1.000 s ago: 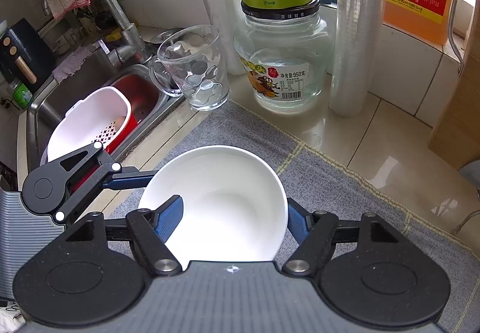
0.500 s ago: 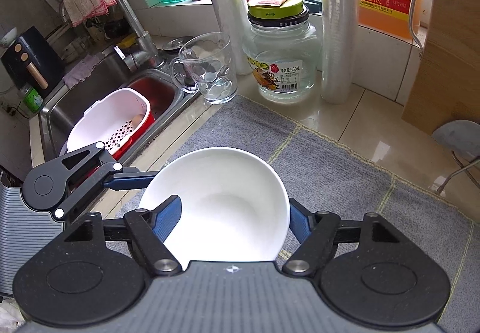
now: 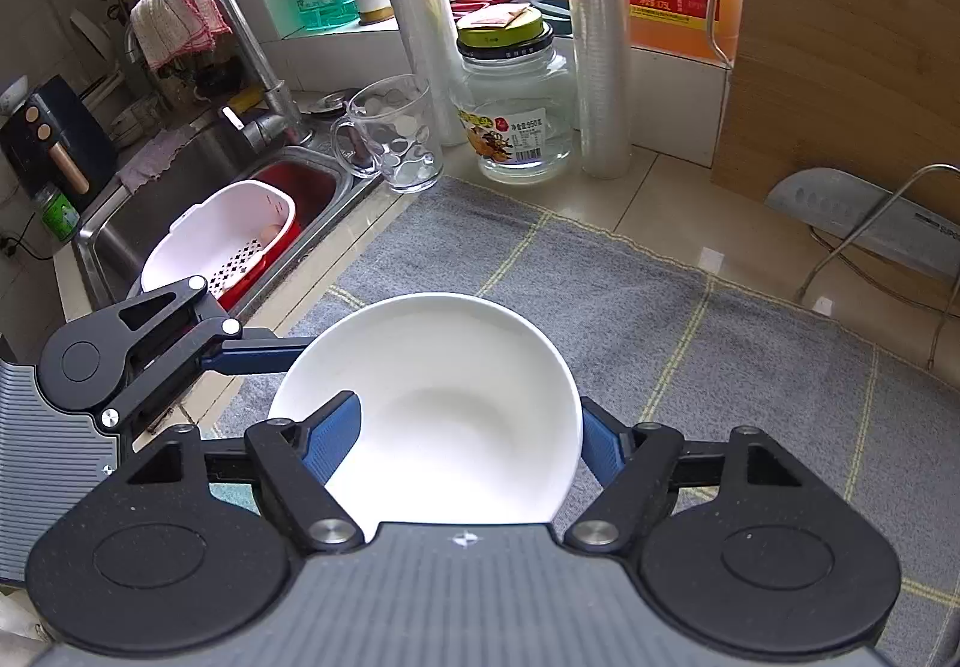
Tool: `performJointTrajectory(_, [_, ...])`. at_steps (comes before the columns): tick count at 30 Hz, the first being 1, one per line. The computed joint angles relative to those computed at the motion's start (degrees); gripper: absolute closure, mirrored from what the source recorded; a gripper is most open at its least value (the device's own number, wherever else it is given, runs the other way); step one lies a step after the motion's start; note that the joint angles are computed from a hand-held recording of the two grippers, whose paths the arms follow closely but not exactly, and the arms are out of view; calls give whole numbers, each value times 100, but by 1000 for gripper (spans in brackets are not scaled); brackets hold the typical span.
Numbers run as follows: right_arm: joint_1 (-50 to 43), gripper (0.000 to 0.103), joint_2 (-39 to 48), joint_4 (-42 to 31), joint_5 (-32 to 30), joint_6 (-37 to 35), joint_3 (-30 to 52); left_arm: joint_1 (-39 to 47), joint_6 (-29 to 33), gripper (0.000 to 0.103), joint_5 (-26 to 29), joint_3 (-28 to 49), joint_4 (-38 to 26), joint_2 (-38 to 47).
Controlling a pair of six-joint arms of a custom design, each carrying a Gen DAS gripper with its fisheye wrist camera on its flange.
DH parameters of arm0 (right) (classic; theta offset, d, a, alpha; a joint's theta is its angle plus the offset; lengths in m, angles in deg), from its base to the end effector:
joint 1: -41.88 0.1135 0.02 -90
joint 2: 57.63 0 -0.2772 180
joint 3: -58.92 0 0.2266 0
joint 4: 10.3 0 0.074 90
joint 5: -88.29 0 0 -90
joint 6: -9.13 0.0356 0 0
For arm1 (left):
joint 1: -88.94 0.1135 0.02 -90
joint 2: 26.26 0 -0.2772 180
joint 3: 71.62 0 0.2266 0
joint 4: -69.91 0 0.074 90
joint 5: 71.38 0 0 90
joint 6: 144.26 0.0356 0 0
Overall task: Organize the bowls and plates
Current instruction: 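Carry the white bowl with the right gripper over the nested bowls, then lower the white bowl into the nested bowls with the right gripper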
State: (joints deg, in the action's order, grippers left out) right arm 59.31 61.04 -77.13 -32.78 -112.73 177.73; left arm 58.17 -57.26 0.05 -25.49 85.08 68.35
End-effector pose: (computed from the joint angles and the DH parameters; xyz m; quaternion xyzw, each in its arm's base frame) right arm 0.3961 0.1436 0.2613 -0.4427 0.8351 0.2358 0.2260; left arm 0.2486 -0.1348 0.1610 0.1341 0.8616 -0.0002 0.4896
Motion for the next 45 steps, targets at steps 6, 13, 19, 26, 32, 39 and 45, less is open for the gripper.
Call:
performJointTrajectory(6, [-428,22,-435,204,25,13,-526,-290,173,13,118,399,-66,213])
performJointTrajectory(13, [-1033,22,-790,346,64,-24,-893,-559,377,13,368,964,-43,649])
performJointTrajectory(19, [-1506,22,-933,447,73,-33,-1092,-708,414,13,594,1481,-91,1127])
performJointTrajectory(26, [-1797,22,-821,507,107,-79,-1089,-781,414,13,713,1951,-213,1580])
performJointTrajectory(32, [-1875,22,-618,599,109,-78,-1091,-765,311,13,752,2157,-392,1831])
performJointTrajectory(39, [-1924,22,-380,496,44,-184,-960,-735,210,13,802,2338,-558,2007])
performJointTrajectory(45, [-1945,22,-265,422,49,-220,-833,-724,206,13,826,2534,-728,2105])
